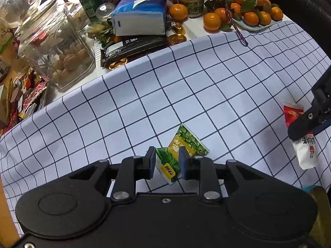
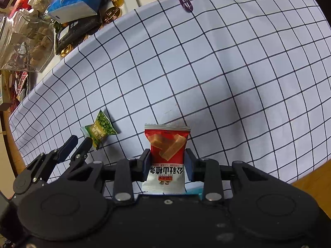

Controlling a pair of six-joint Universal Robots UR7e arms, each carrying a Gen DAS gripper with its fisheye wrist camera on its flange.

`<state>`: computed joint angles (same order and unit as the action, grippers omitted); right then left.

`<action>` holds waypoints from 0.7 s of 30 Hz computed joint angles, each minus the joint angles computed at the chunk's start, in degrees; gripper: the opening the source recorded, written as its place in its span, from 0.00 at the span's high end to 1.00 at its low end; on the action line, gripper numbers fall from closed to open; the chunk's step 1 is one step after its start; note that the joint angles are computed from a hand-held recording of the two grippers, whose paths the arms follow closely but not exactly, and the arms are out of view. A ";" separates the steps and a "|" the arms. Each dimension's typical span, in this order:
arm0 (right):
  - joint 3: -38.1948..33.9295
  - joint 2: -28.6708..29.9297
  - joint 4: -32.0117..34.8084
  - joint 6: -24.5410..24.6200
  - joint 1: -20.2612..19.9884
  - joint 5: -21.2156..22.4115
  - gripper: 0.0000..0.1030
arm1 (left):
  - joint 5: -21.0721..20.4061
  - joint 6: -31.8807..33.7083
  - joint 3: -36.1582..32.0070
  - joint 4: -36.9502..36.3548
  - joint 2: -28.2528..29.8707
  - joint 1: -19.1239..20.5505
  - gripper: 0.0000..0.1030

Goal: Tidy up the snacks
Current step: 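Lower left tool onto the green pea packet and grasp it while right tool holds red-white packet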

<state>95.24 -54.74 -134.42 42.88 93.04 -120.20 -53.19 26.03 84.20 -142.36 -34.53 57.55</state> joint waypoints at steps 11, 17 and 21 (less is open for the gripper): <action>0.89 -1.60 -0.91 -0.28 -0.51 2.60 0.66 | 0.52 9.98 2.50 -1.64 -0.55 -0.03 0.64; 0.65 -1.44 -1.28 -1.11 -0.11 2.68 0.66 | 2.04 15.32 2.33 -3.70 0.35 0.06 0.64; 0.69 -1.45 -0.69 -0.51 -0.46 2.44 0.66 | -0.92 19.85 3.36 -5.89 -0.44 0.12 0.64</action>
<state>95.93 -56.19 -135.11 42.36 92.58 -117.76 -54.11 45.88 87.56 -148.25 -34.97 57.67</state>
